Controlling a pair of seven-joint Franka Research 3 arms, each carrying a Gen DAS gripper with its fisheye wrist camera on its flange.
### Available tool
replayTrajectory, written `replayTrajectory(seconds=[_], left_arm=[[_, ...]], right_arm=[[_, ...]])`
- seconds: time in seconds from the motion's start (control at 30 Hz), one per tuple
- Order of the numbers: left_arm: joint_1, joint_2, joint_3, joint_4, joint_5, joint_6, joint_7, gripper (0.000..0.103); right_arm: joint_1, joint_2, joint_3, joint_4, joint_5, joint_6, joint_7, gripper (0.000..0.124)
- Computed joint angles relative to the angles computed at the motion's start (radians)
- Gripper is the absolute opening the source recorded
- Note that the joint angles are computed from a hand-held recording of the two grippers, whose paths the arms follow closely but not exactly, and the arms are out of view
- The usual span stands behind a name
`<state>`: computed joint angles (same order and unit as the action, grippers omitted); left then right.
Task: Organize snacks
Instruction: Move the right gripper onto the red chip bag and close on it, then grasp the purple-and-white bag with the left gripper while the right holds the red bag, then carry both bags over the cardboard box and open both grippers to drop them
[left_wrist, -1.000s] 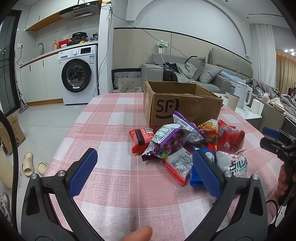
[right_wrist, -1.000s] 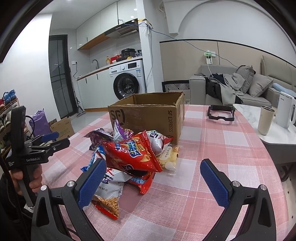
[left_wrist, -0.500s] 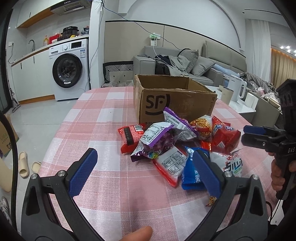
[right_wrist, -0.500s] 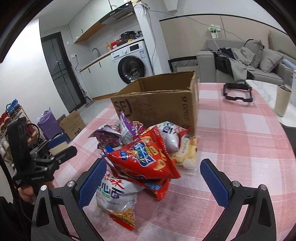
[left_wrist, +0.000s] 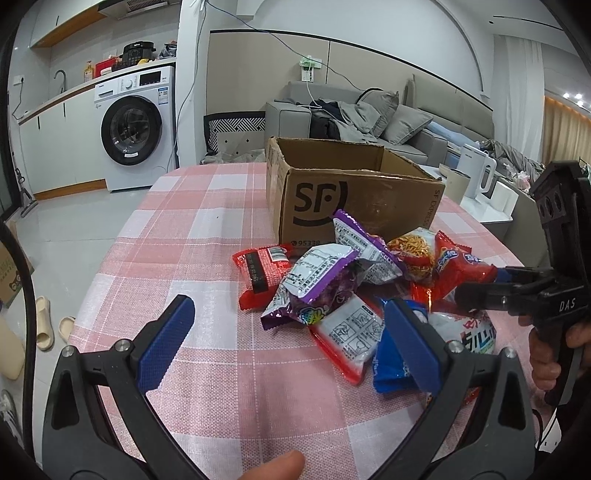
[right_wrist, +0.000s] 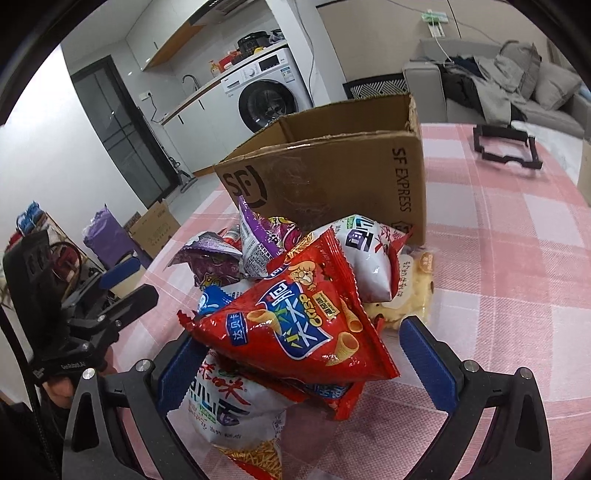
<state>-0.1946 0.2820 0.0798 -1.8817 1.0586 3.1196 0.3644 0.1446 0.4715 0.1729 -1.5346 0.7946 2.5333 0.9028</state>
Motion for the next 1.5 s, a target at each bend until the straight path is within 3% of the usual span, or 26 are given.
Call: replayTrajectory(seconds=[0.3, 0.57, 0.83, 0.93, 0.97, 1.03, 1.1, 1.33, 1.5], left_arm=[[0.032, 0.033, -0.04, 0.032, -0.149, -0.014, 0.129, 0.102], [0.083, 0.081, -0.117, 0.075, -0.382, -0.046, 0.347, 0.102], [0.121, 0.158, -0.205, 0.173, -0.568, -0.121, 0.622, 0.076], [0.13, 0.18, -0.229, 0.196, -0.621, -0.124, 0.715, 0.059], [0.13, 0.181, -0.23, 0.192, -0.635, -0.113, 0.734, 0.049], [0.128, 0.184, -0.234, 0.194, -0.66, -0.11, 0.773, 0.044], [0.132, 0.181, -0.241, 0.186, -0.685, -0.097, 0.802, 0.032], [0.161, 0.144, -0.274, 0.137, -0.774, -0.075, 0.871, 0.028], [0.157, 0.097, -0.265, 0.087, -0.797, -0.04, 0.875, 0.028]], right_arm=[[-0.049, -0.022, 0.034, -0.027, 0.149, -0.033, -0.09, 0.063], [-0.053, -0.076, 0.018, -0.08, 0.266, -0.021, -0.166, 0.055], [-0.053, -0.093, 0.0, -0.08, 0.325, -0.046, -0.206, 0.055], [-0.049, -0.085, -0.006, -0.066, 0.32, -0.049, -0.2, 0.055], [-0.049, -0.084, -0.006, -0.064, 0.319, -0.051, -0.2, 0.055], [-0.047, -0.083, -0.007, -0.062, 0.315, -0.05, -0.199, 0.055], [-0.048, -0.082, -0.006, -0.06, 0.316, -0.051, -0.2, 0.055], [-0.044, -0.08, -0.004, -0.05, 0.312, -0.045, -0.201, 0.055], [-0.04, -0.083, -0.002, -0.042, 0.312, -0.029, -0.208, 0.055]])
